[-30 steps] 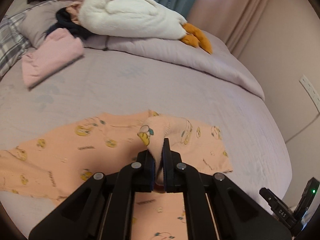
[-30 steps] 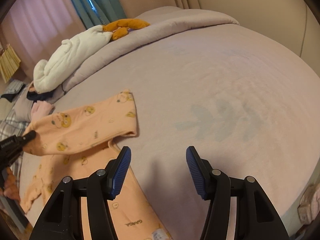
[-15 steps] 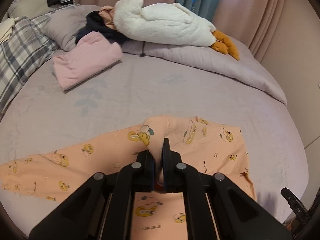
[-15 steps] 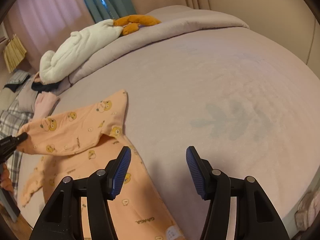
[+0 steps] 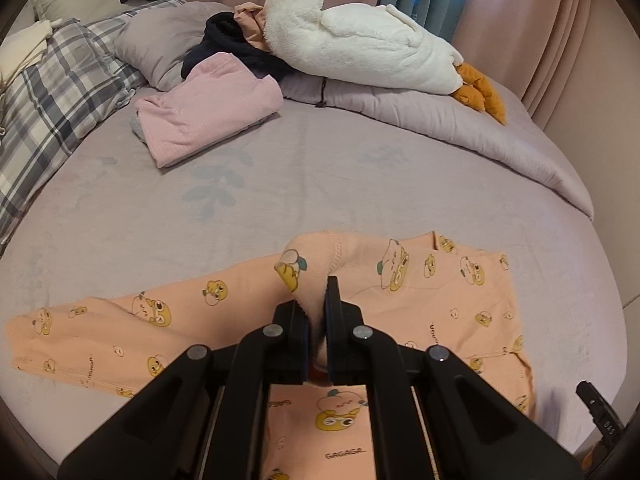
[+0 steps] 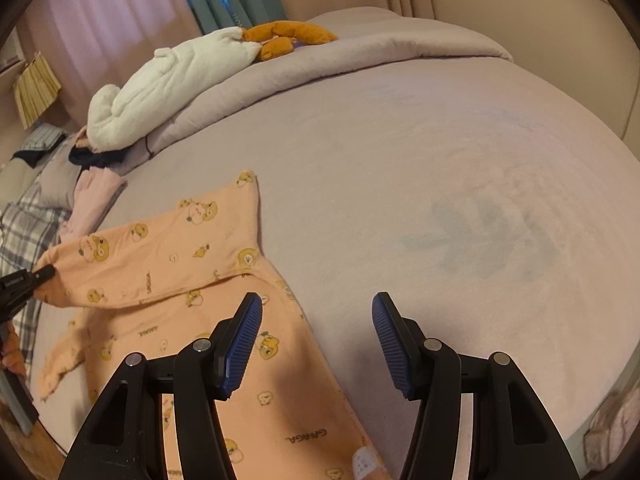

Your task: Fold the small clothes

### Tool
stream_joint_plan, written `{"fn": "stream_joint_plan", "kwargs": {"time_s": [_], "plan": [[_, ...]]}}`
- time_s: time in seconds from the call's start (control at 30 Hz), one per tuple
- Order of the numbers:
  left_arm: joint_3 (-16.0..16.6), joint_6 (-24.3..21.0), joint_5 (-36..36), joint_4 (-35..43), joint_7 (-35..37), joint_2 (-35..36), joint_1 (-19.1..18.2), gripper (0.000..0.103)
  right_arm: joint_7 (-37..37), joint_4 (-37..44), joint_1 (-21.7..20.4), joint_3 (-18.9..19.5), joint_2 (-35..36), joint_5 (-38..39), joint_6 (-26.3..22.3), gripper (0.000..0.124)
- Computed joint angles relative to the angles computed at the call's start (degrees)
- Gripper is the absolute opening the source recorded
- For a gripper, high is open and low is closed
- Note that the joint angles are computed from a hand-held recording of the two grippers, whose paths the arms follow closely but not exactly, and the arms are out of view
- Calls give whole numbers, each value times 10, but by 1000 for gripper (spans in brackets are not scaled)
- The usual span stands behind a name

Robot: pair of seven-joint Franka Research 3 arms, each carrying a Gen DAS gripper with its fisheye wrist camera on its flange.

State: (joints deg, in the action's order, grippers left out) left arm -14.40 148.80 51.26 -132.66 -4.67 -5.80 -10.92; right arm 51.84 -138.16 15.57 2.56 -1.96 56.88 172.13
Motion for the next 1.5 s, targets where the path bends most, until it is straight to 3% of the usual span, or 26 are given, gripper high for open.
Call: {"fn": "stream_joint_plan", "kwargs": {"time_s": [0.53, 1.5], "plan": [[10, -27, -63, -7, 56, 23, -3, 6, 30, 4, -1, 5, 9, -46, -7, 57], [25, -30, -85, -7, 75, 60, -6, 10, 130, 4, -6, 10, 22, -171, -10, 57]]}}
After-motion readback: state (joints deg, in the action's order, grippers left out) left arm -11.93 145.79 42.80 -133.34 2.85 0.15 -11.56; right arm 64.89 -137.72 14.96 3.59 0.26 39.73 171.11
